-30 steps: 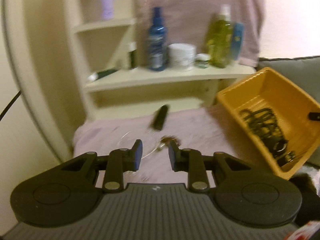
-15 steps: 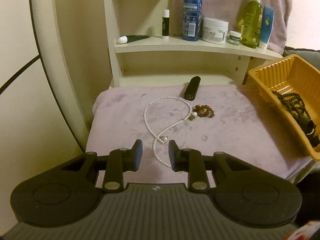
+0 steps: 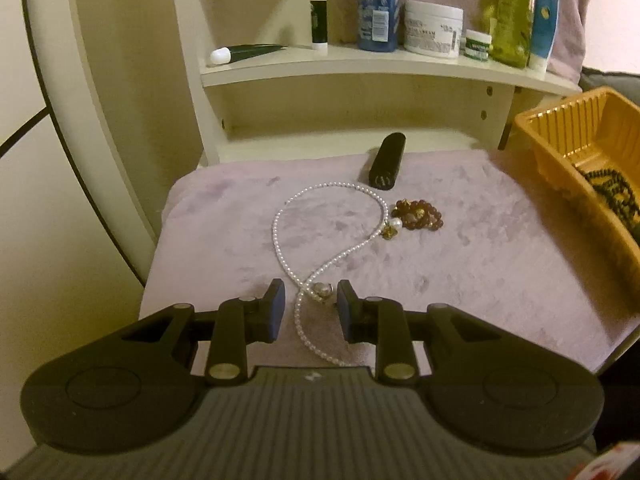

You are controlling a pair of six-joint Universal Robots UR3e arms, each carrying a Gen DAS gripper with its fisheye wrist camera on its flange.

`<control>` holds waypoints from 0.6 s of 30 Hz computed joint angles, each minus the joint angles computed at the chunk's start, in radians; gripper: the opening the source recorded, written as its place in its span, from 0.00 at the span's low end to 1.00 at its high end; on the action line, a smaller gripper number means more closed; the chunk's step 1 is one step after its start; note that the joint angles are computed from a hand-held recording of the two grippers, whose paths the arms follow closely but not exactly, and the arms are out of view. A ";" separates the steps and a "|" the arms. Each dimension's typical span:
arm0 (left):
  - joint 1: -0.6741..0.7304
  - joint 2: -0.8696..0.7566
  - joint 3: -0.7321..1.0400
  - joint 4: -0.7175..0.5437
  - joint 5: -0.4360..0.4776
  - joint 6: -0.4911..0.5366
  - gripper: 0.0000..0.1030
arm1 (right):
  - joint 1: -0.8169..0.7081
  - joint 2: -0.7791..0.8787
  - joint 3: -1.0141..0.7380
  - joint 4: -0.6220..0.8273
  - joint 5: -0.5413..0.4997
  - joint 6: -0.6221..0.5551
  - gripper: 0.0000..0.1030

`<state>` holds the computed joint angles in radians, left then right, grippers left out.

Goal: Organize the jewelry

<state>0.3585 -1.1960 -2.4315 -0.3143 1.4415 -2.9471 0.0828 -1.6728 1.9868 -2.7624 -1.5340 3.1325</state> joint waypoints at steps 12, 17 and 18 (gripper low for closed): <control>0.026 0.033 -0.016 -0.019 0.006 0.045 0.02 | -0.003 0.006 0.002 -0.006 0.001 -0.003 0.05; -0.002 0.026 -0.026 0.051 -0.007 0.074 0.03 | -0.004 0.007 0.001 -0.006 0.001 -0.005 0.05; -0.016 0.007 -0.019 0.061 -0.004 0.078 0.04 | -0.004 0.007 0.001 -0.005 0.002 -0.005 0.05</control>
